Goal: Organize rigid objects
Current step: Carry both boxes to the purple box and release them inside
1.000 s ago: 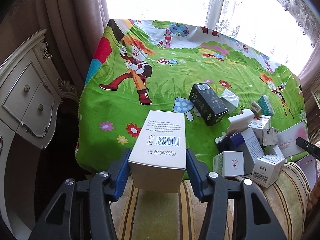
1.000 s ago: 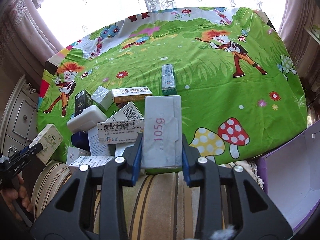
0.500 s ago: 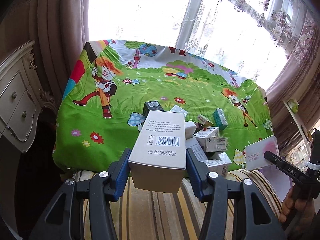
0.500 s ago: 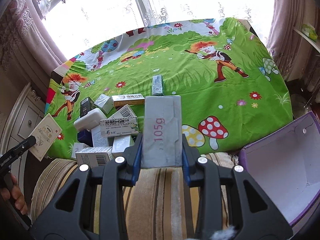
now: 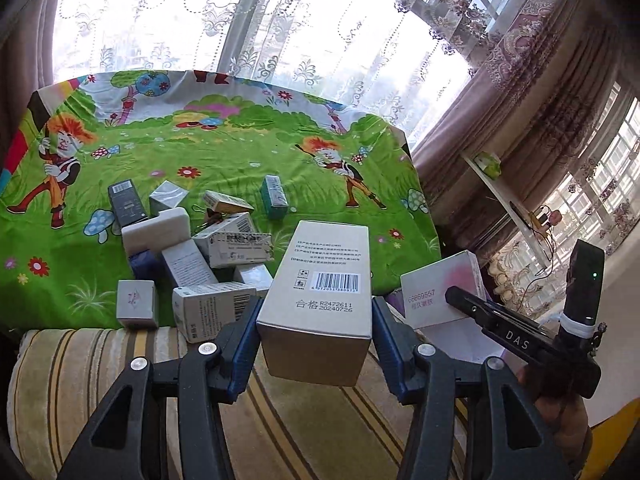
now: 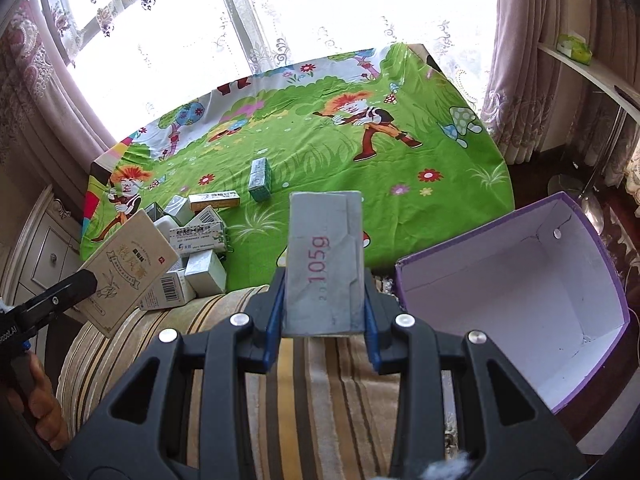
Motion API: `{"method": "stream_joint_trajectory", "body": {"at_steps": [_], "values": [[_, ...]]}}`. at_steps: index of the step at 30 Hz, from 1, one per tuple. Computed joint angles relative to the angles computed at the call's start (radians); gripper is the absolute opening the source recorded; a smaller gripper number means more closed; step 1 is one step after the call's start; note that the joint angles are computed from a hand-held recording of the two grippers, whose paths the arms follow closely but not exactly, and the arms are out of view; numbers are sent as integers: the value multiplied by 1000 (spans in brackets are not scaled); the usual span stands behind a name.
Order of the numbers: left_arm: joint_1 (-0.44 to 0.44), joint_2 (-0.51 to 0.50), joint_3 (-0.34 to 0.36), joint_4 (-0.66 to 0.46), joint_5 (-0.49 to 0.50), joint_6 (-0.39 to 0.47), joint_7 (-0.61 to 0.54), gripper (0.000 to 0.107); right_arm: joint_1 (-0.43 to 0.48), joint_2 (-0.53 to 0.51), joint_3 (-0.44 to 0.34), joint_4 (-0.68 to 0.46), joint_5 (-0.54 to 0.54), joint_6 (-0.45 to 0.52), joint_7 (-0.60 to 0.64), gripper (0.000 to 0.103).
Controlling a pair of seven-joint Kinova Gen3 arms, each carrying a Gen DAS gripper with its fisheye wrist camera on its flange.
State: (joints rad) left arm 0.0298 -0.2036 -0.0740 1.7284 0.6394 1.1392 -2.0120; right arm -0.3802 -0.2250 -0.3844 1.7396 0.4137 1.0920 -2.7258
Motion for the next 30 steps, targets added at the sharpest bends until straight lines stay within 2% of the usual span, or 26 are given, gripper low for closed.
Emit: {"method": "stream_joint_trajectory", "body": {"at_steps": [9,13,20,23,25,29,30], "values": [[62,73,62,7,126,47,-11,54,75,-97,-10,66,4,114,-24,38],[79,91,90,12,162,49,-19,54,106,-140,8,99,-27,133,-4,38],[113,117,129,1,169,42,-21,54,173,-181,10,125,-65,153,28,38],[122,132,140,-10,156,57,-16,62,190,-192,18,131,-83,149,43,39],[127,132,147,-14,135,55,-13,63,202,-197,19,131,-89,154,53,42],[131,126,149,-16,110,44,-7,63,230,-204,-5,125,-72,169,52,71],[134,120,152,-16,99,35,-6,63,237,-204,-16,122,-63,174,48,75]]}}
